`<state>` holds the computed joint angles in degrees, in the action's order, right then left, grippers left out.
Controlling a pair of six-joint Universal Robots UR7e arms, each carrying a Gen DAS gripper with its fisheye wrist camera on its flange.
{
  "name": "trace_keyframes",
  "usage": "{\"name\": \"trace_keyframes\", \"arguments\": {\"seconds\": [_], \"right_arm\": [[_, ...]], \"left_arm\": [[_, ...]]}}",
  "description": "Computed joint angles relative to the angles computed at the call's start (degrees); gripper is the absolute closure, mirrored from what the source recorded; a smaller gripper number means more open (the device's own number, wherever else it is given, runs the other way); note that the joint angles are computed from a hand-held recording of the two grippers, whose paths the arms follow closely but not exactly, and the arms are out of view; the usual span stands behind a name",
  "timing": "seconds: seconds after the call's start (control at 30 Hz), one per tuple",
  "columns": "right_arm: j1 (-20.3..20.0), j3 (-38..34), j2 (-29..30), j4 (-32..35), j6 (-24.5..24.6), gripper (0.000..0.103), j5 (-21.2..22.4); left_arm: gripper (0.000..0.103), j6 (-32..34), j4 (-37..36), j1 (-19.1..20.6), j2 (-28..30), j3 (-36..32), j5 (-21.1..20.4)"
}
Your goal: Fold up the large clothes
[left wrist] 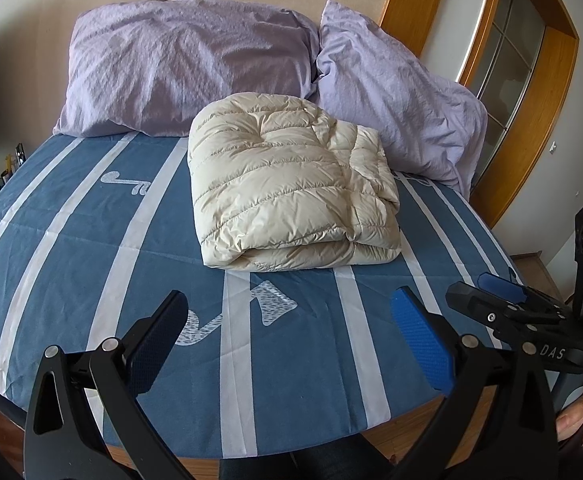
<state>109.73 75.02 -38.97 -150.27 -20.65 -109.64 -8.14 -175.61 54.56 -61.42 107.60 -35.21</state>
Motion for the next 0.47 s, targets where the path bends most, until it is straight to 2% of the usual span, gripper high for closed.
{"name": "trace_keyframes", "arguments": {"seconds": [0.47], "right_arm": [[-0.11, -0.18, 0.03, 0.24, -0.15, 0.002, 0.09]], "left_arm": [[0.001, -0.01, 0.45, 0.17, 0.16, -0.44, -0.28]]}}
